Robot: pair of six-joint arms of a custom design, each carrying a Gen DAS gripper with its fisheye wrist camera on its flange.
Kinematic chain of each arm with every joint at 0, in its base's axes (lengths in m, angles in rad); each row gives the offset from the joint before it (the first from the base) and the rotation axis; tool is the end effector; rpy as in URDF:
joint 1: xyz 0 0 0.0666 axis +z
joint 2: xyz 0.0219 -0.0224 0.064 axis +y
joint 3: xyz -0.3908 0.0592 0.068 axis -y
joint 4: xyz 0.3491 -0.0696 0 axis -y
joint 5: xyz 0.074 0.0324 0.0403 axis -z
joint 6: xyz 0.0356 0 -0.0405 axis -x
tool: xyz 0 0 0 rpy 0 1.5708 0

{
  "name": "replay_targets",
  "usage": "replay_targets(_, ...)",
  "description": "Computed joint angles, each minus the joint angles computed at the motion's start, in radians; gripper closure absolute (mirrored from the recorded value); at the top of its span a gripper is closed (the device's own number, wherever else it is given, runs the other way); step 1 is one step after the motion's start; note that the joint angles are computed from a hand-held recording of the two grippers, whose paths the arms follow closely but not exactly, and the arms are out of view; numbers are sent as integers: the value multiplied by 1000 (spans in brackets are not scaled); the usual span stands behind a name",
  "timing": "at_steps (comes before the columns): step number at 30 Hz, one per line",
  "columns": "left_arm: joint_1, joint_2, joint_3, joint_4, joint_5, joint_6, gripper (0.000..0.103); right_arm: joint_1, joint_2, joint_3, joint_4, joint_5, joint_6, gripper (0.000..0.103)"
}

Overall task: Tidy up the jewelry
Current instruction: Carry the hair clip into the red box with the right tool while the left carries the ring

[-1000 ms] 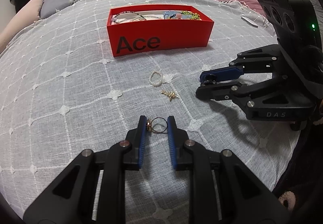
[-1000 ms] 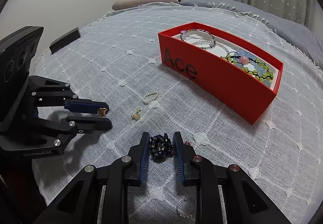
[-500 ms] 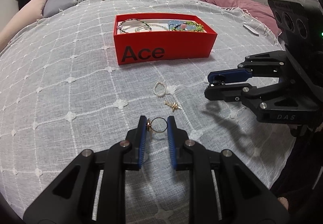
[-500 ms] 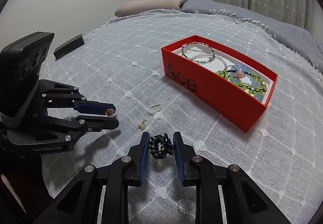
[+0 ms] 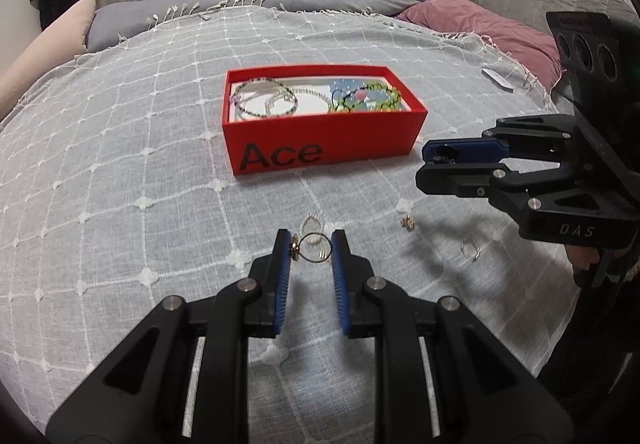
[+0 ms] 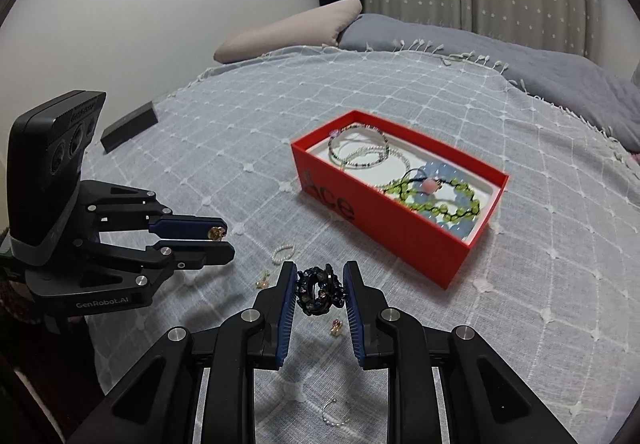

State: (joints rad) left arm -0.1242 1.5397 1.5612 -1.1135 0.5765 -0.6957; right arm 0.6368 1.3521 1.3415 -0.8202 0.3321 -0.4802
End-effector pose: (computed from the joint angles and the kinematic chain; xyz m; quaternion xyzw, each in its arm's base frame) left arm 0.4683 -0.0784 0.4386 0.4330 0.8274 -0.2009 0.2960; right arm 0.3489 0.2431 0.4435 -0.0123 0.9214 0.0583 0.3841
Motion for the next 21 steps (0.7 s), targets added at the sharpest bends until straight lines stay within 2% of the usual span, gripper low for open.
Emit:
replay_targets(15, -67, 32, 81, 41, -21, 93, 81, -53, -42, 9, 22, 29, -26, 79)
replay_targets(21, -92, 66, 125, 58, -33, 143, 81, -121, -95, -35, 93, -29, -45, 79)
